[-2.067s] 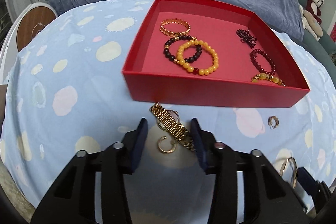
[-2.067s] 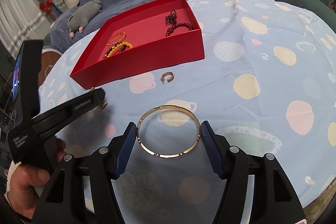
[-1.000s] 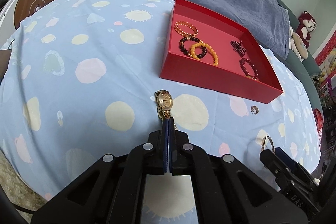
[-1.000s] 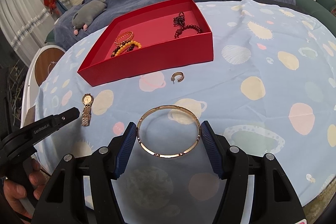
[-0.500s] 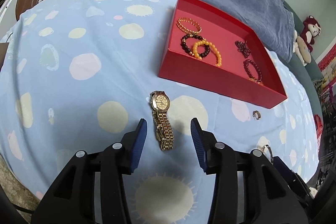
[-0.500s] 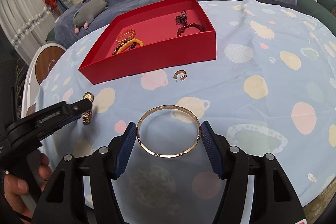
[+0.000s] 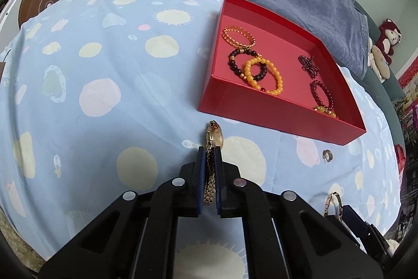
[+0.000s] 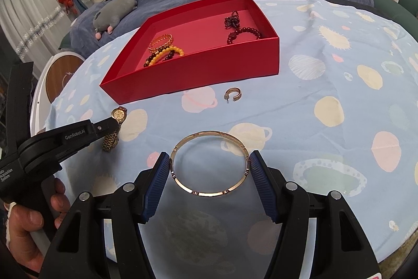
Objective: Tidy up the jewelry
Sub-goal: 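Lift the gold watch with the left tool while the right tool holds the bangle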
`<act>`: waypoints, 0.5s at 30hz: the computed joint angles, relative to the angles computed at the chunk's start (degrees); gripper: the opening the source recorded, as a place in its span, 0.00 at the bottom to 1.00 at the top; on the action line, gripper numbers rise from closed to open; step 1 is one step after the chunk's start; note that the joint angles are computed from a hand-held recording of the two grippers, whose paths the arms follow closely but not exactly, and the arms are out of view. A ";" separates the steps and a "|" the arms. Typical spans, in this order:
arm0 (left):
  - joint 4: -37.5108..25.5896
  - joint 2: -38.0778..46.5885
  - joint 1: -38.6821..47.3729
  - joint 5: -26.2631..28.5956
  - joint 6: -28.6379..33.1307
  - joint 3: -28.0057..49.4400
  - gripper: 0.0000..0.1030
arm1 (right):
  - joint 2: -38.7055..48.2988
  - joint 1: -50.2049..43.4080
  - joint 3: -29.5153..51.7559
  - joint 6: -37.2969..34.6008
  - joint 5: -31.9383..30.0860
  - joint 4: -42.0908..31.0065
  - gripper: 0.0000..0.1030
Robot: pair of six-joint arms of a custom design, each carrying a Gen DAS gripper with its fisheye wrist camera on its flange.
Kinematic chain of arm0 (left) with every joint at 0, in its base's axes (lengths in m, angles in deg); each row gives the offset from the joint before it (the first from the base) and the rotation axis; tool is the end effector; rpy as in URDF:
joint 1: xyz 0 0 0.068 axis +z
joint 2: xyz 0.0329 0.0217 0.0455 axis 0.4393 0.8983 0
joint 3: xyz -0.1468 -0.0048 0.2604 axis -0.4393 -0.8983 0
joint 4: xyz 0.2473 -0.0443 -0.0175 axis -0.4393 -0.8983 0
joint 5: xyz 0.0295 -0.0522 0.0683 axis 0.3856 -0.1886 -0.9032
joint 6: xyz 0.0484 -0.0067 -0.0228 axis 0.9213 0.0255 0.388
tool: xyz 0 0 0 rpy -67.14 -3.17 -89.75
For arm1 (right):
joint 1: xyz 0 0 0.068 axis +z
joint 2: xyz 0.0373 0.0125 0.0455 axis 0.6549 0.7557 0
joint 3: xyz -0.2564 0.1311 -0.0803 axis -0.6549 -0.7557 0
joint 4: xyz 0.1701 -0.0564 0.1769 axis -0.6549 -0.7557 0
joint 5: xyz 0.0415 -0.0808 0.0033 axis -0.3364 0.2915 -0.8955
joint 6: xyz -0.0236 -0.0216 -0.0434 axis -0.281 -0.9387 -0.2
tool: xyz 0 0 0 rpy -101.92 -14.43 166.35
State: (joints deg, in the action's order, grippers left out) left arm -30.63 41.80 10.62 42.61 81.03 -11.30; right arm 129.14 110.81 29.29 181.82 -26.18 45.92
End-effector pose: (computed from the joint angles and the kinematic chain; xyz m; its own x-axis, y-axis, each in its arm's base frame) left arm 0.2715 -0.0859 0.0985 -0.8266 0.2124 -0.5212 0.3914 0.8824 -0.2612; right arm 0.1224 0.2718 0.0868 -0.6360 0.5392 -0.5520 0.4692 0.8381 0.2782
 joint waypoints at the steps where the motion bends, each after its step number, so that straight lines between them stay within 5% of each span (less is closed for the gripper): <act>1: -0.27 -0.39 0.07 0.44 0.25 -0.04 0.05 | -0.11 -0.05 -0.04 -0.05 0.04 -0.01 0.59; 15: -4.32 -8.35 -0.02 4.82 -0.06 -0.23 0.04 | -3.90 0.33 0.45 1.06 3.24 -4.32 0.59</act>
State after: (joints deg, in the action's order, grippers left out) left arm -34.94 33.45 10.60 47.43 80.97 -11.53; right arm 125.24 111.15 29.74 182.88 -22.94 41.60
